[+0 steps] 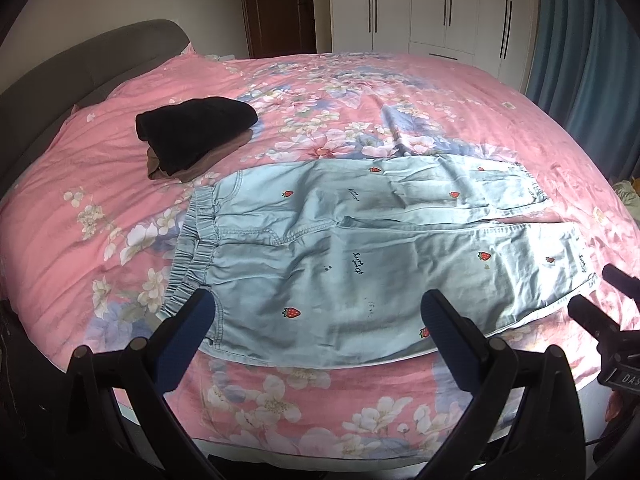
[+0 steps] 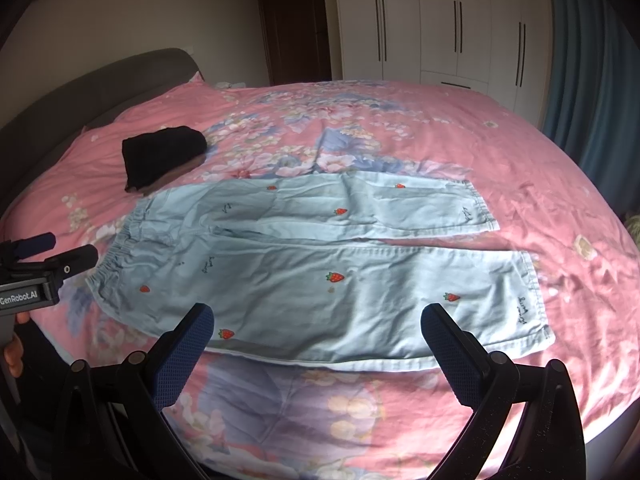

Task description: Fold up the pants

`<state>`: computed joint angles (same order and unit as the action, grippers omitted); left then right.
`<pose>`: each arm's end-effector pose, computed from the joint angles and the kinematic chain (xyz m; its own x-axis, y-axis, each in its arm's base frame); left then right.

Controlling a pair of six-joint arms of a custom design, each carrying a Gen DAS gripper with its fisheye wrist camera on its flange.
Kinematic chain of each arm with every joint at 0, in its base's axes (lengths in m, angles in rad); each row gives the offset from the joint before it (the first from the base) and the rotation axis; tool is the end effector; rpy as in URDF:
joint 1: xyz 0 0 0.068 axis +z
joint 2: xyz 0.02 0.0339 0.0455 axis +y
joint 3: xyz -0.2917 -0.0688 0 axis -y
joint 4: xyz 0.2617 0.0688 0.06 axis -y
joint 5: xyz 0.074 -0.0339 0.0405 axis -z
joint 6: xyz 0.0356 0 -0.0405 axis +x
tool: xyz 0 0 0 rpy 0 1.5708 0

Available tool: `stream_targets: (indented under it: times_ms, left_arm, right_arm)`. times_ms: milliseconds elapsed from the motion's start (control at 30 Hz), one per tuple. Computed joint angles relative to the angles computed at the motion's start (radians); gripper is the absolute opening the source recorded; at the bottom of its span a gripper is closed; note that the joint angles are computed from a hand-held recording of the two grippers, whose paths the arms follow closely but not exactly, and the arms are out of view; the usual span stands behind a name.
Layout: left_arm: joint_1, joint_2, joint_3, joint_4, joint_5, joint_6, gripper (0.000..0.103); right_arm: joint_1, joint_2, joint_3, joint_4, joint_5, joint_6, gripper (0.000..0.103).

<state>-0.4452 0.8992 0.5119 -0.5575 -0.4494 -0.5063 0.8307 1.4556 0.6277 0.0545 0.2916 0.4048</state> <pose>0.1561 -0.0574 0.2126 -0.7163 -0.1422 -0.6831 -0.2164 0.9760 0.0238 0.1998 0.2036 0.1756 -0.6569 -0.1599 -0.7368 -0.3370 0.9365 0.0972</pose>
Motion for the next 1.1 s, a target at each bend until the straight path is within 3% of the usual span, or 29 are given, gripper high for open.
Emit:
stream_targets:
  times_ms: [133,267,433,567,633,667,733,800,867,900,1033,1100]
  left_arm:
    - [0.237,0.012,-0.077,0.128,0.214,0.029,0.103]
    - [0.579,0.139,-0.181,0.312,0.481,0.072,0.103]
    - [0.891,0.308,-0.264,0.52,0.622,0.119,0.102]
    - [1.042,0.443,-0.283,0.663,0.753,0.131,0.1]
    - [1.089,0.521,-0.284,0.745,0.815,0.123,0.093]
    - [1.089,0.55,-0.278,0.777,0.818,0.113,0.084]
    - [1.067,0.59,-0.25,0.795,0.772,0.104,0.065]
    - [1.044,0.627,-0.209,0.782,0.721,0.105,0.037]
    - [1.068,0.658,-0.188,0.778,0.738,0.127,0.031]
    - [1.08,0.655,-0.188,0.781,0.751,0.137,0.021]
    - [1.131,0.537,-0.235,0.758,0.787,0.209,0.016]
    - [1.171,0.468,-0.258,0.728,0.813,0.238,0.016]
  right_arm:
    - [0.003,0.075,0.0,0.075,-0.053,-0.029,0.102]
    - [0.058,0.24,0.04,0.163,-0.035,-0.103,0.102]
    - [0.151,0.425,0.111,0.266,-0.015,-0.261,0.102]
    - [0.212,0.547,0.18,0.33,-0.033,-0.372,0.09]
    - [0.248,0.614,0.234,0.333,0.01,-0.44,0.08]
    - [0.262,0.645,0.256,0.344,0.036,-0.479,0.074]
    - [0.279,0.687,0.277,0.394,0.075,-0.549,0.07]
    - [0.281,0.711,0.302,0.423,0.086,-0.581,0.06]
    - [0.269,0.724,0.34,0.396,0.058,-0.573,0.033]
    - [0.266,0.729,0.355,0.387,0.039,-0.563,0.027]
    - [0.278,0.701,0.335,0.403,0.021,-0.518,0.007]
    - [0.282,0.651,0.293,0.399,-0.01,-0.515,0.004]
